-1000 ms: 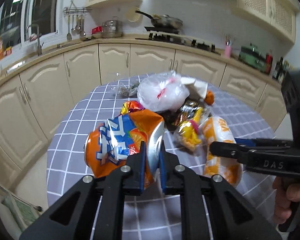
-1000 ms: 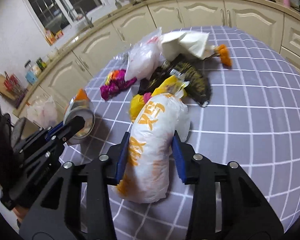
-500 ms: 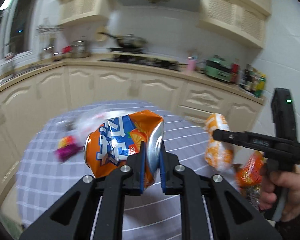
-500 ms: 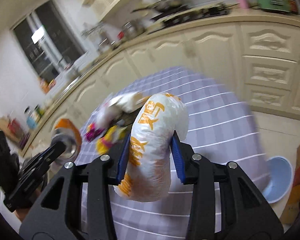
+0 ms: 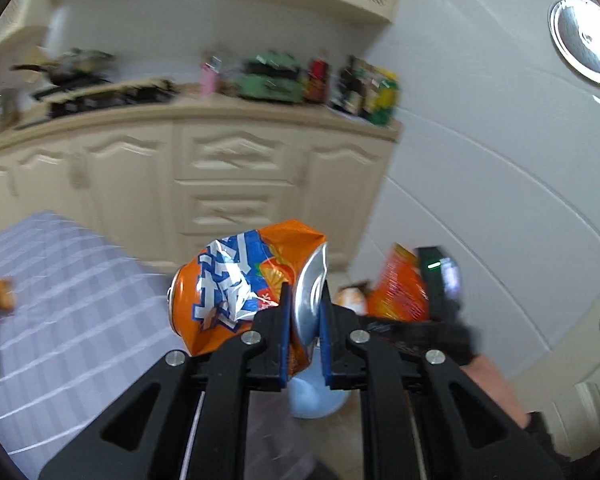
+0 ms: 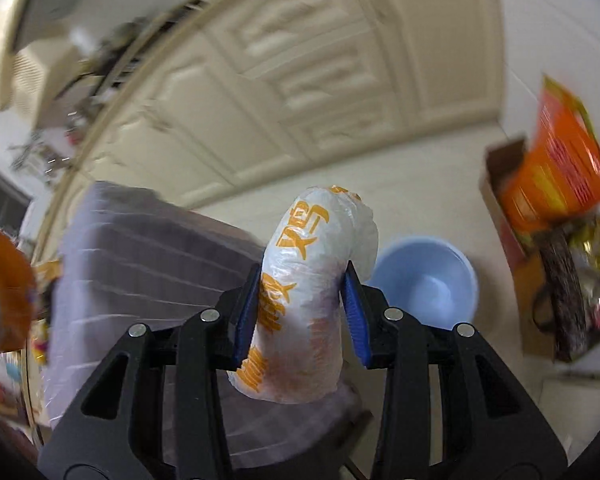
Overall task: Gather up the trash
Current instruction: 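Carry both items to the blue bin and open both tools to drop them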
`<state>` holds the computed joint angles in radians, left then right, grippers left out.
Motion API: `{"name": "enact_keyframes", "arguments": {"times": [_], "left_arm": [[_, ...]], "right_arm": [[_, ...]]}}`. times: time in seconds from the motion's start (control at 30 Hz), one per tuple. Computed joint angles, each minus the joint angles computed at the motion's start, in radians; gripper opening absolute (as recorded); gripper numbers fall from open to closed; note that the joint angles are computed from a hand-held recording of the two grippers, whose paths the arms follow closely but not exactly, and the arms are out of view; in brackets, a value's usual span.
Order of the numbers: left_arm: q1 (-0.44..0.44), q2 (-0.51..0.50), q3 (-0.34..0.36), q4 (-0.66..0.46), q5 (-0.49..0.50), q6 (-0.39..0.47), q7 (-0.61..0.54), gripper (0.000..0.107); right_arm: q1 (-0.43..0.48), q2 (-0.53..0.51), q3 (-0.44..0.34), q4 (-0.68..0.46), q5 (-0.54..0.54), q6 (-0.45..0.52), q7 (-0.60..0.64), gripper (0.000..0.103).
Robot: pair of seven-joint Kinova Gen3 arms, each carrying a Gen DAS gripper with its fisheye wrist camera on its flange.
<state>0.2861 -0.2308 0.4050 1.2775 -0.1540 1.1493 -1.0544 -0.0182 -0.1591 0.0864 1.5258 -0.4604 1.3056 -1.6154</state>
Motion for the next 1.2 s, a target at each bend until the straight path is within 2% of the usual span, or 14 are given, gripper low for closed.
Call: {"name": "enact_keyframes", "arguments": {"times": [0.17, 0.23, 0.27, 0.3, 0.4, 0.67, 0.73, 0.8, 0.97, 1.03, 1.1, 1.2], "left_arm": [[0.068, 0.158, 0.017, -0.012, 0.017, -0.069, 0.032, 0.011], [0.099, 0.215, 0.006, -0.007, 0.031, -0.097, 0.040, 0.011], [0.110, 0.234, -0.008, 0.001, 0.050, -0.110, 0.035, 0.011], [0.123, 0.263, -0.018, 0.018, 0.066, -0.134, 0.036, 0.011], [0.154, 0.333, -0.052, 0.036, 0.088, -0.169, 0.039, 0.011], [0.192, 0.513, -0.140, 0.052, 0.189, -0.216, -0.034, 0.012], [0.222, 0.542, -0.178, 0.042, 0.180, -0.200, -0.022, 0.021], [0.226, 0.568, -0.195, 0.032, 0.182, -0.187, -0.018, 0.055], [0.282, 0.564, -0.247, 0.031, 0.103, -0.157, 0.061, 0.072], [0.293, 0.561, -0.253, 0.020, 0.076, -0.137, 0.081, 0.073], [0.317, 0.553, -0.262, 0.004, 0.029, -0.106, 0.119, 0.080], [0.335, 0.530, -0.263, -0.017, -0.013, -0.067, 0.161, 0.082]], "right_arm": [[0.036, 0.103, 0.020, 0.056, -0.002, -0.025, 0.057, 0.040], [0.056, 0.144, 0.016, 0.077, -0.026, -0.039, 0.089, 0.045], [0.067, 0.162, 0.012, 0.086, -0.028, -0.045, 0.097, 0.054], [0.078, 0.184, 0.009, 0.094, -0.034, -0.052, 0.102, 0.070], [0.119, 0.210, 0.006, 0.128, -0.051, -0.080, 0.108, 0.080], [0.196, 0.221, 0.018, 0.181, -0.020, -0.117, 0.088, 0.081], [0.211, 0.221, 0.022, 0.185, -0.017, -0.124, 0.089, 0.081], [0.219, 0.222, 0.023, 0.180, -0.007, -0.128, 0.089, 0.081], [0.243, 0.229, 0.026, 0.175, -0.024, -0.123, 0.104, 0.081], [0.246, 0.228, 0.024, 0.174, -0.030, -0.117, 0.105, 0.081], [0.247, 0.216, 0.024, 0.173, -0.028, -0.114, 0.100, 0.081], [0.240, 0.196, 0.022, 0.164, -0.030, -0.104, 0.086, 0.082]]}}
